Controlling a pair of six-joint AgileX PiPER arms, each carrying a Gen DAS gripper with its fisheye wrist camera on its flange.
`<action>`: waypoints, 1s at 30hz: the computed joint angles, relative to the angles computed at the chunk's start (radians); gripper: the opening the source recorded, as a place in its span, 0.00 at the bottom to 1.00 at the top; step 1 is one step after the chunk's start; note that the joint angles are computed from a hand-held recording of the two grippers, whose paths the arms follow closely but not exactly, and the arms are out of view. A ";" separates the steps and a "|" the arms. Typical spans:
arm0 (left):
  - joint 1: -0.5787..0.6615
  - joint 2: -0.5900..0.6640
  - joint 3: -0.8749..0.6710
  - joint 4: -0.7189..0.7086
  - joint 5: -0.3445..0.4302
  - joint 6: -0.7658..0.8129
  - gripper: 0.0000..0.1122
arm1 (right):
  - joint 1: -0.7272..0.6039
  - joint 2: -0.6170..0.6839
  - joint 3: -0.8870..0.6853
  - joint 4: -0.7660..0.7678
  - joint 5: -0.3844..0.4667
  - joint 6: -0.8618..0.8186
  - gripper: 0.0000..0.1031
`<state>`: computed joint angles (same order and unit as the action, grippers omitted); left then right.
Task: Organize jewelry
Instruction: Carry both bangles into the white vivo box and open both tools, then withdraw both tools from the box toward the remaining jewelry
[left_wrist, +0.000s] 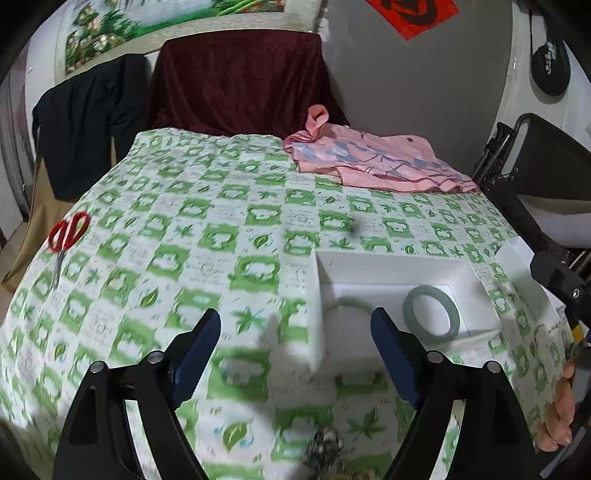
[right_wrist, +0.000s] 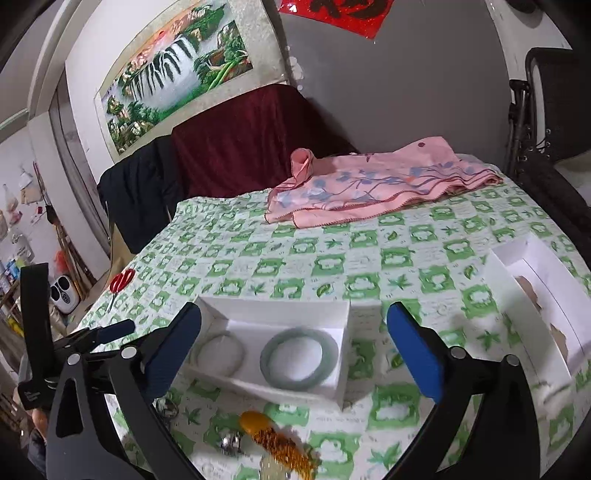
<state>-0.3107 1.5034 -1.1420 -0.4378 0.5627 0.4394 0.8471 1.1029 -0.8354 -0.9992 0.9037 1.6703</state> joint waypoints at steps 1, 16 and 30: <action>0.010 -0.017 0.020 -0.010 0.002 0.012 0.74 | 0.029 -0.001 0.006 -0.006 0.026 0.016 0.93; 0.073 -0.213 0.290 0.026 -0.013 0.128 0.75 | 0.369 0.006 0.159 -0.034 0.158 0.269 0.93; -0.073 -0.127 0.259 0.292 -0.083 -0.091 0.75 | 0.307 0.004 0.181 0.008 0.050 0.240 0.93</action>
